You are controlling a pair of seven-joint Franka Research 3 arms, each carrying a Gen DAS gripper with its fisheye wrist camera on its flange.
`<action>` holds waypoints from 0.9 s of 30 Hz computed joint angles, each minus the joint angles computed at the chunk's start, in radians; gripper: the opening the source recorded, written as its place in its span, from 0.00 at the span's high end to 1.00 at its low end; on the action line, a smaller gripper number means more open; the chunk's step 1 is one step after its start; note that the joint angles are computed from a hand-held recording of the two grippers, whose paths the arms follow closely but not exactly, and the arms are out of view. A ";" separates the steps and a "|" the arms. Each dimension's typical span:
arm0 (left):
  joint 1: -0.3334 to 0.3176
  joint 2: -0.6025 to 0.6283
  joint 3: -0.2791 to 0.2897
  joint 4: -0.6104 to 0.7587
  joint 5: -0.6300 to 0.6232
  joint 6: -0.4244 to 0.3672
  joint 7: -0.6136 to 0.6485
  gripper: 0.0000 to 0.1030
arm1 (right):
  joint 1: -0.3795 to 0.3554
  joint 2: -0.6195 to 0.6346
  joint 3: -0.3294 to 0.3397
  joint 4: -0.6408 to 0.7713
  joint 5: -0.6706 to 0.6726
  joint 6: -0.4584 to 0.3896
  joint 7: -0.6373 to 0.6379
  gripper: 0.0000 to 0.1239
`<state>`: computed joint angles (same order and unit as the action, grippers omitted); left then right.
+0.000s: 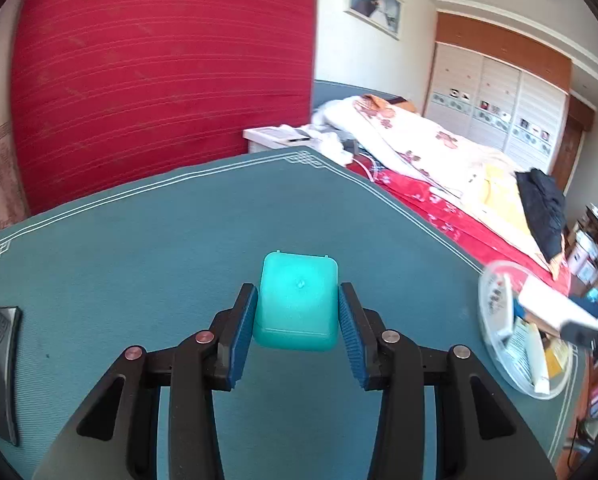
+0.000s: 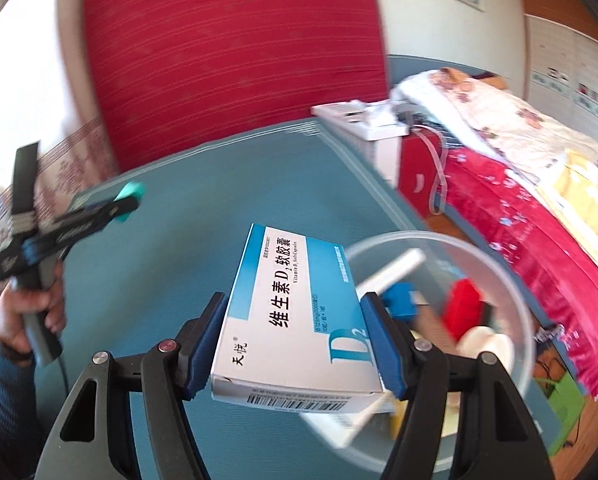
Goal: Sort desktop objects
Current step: 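Carry the soap box with the left gripper while the right carries the medicine box over the bowl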
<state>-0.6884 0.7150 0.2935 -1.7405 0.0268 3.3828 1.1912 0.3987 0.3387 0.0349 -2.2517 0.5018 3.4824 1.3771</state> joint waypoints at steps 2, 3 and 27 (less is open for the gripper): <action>0.016 0.000 -0.029 0.008 0.020 -0.004 0.010 0.57 | 0.028 -0.002 -0.040 0.000 0.047 0.008 -0.014 0.43; 0.018 -0.001 -0.038 0.010 0.029 -0.006 0.014 0.57 | 0.034 -0.001 -0.052 0.002 0.066 0.008 -0.018 0.43; -0.194 -0.010 0.021 0.008 0.056 -0.053 0.026 0.57 | -0.221 0.001 0.058 -0.073 -0.105 0.057 0.228 0.43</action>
